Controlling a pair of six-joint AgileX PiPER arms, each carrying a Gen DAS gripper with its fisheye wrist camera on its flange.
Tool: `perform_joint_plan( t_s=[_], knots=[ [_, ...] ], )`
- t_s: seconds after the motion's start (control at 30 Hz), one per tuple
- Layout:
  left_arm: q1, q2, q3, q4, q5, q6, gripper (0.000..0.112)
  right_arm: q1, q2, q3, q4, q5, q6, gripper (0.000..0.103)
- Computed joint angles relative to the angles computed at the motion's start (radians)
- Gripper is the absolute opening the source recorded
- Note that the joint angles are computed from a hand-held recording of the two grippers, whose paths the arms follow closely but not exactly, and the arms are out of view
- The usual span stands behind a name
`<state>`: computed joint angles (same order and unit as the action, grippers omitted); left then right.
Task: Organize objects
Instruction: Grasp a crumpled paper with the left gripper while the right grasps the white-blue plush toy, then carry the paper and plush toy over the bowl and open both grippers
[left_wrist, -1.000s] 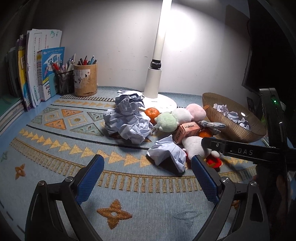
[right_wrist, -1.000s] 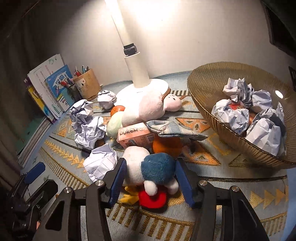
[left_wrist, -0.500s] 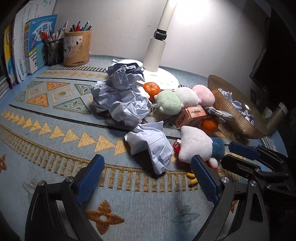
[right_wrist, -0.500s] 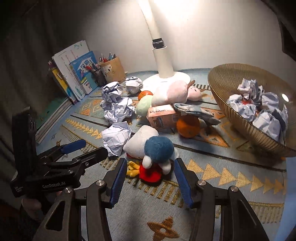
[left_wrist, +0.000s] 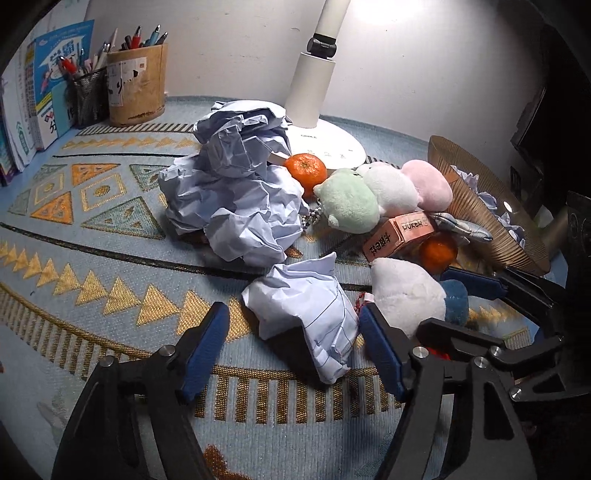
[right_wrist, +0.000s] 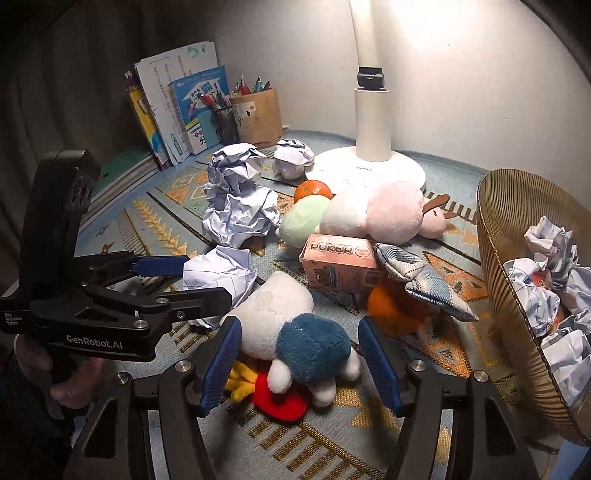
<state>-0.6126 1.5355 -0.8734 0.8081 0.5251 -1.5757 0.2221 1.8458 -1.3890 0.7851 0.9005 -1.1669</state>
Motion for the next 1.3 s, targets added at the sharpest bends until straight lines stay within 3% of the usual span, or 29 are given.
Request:
perform_joint_plan(
  t_s=[0.07,0.13,0.27,0.33,0.5,0.53,0.63,0.67,0.7,0.73,0.8,0.9,0.93,1.0,1.03,1.13,1.3],
  knots=[
    [0.0,-0.007,0.002,0.001,-0.014,0.018,0.049,0.004,0.007,-0.005,-0.007,0.019,0.037,0.059],
    [0.001,-0.023,0.012,0.0,-0.032,0.029,0.046,0.0,-0.025,0.034,0.017,0.013,0.06,0.051],
    [-0.029,-0.09,0.067,0.074,-0.085,-0.074,0.046,-0.01,-0.212,0.213,-0.016,-0.132,0.2,0.049],
    [-0.075,-0.11,0.09,0.177,-0.102,-0.188,0.046,-0.04,-0.324,0.305,-0.054,-0.201,0.311,0.049],
    [-0.153,-0.044,0.038,0.2,-0.103,-0.199,0.046,-0.166,-0.412,0.443,0.012,-0.253,0.396,0.05],
    [-0.158,-0.025,0.018,0.163,-0.095,-0.162,0.046,-0.18,-0.398,0.447,0.016,-0.253,0.39,0.051],
    [-0.17,-0.008,-0.002,0.127,-0.077,-0.126,0.046,-0.244,-0.357,0.425,0.032,-0.131,0.355,0.051],
    [-0.166,-0.009,0.0,0.127,-0.085,-0.126,0.046,-0.263,-0.362,0.43,0.049,-0.105,0.313,0.061],
    [-0.158,-0.01,0.003,0.12,-0.101,-0.119,0.046,-0.264,-0.364,0.427,0.031,-0.09,0.291,0.078],
    [-0.154,-0.009,0.005,0.11,-0.111,-0.112,0.046,-0.268,-0.37,0.426,0.016,-0.076,0.258,0.083],
    [-0.144,-0.01,0.008,0.094,-0.127,-0.096,0.046,-0.275,-0.398,0.445,0.015,-0.077,0.146,0.083],
    [-0.147,-0.007,0.003,0.075,-0.128,-0.065,0.045,-0.231,-0.428,0.452,-0.068,-0.156,0.098,0.083],
    [-0.152,-0.005,0.0,0.072,-0.124,-0.06,0.045,-0.23,-0.419,0.442,-0.074,-0.154,0.078,0.08],
    [-0.156,-0.006,-0.004,0.07,-0.131,-0.056,0.046,-0.237,-0.374,0.405,-0.074,-0.114,0.065,0.054],
    [-0.157,-0.003,-0.01,0.065,-0.133,-0.051,0.046,-0.233,-0.352,0.39,-0.09,-0.109,0.08,0.048],
    [-0.165,0.01,-0.041,0.044,-0.122,-0.022,0.046,-0.231,-0.341,0.4,-0.088,-0.137,0.072,0.039],
    [-0.177,0.0,-0.135,0.005,-0.087,0.067,0.046,-0.354,-0.35,0.337,0.063,0.041,0.035,0.037]
  ],
)
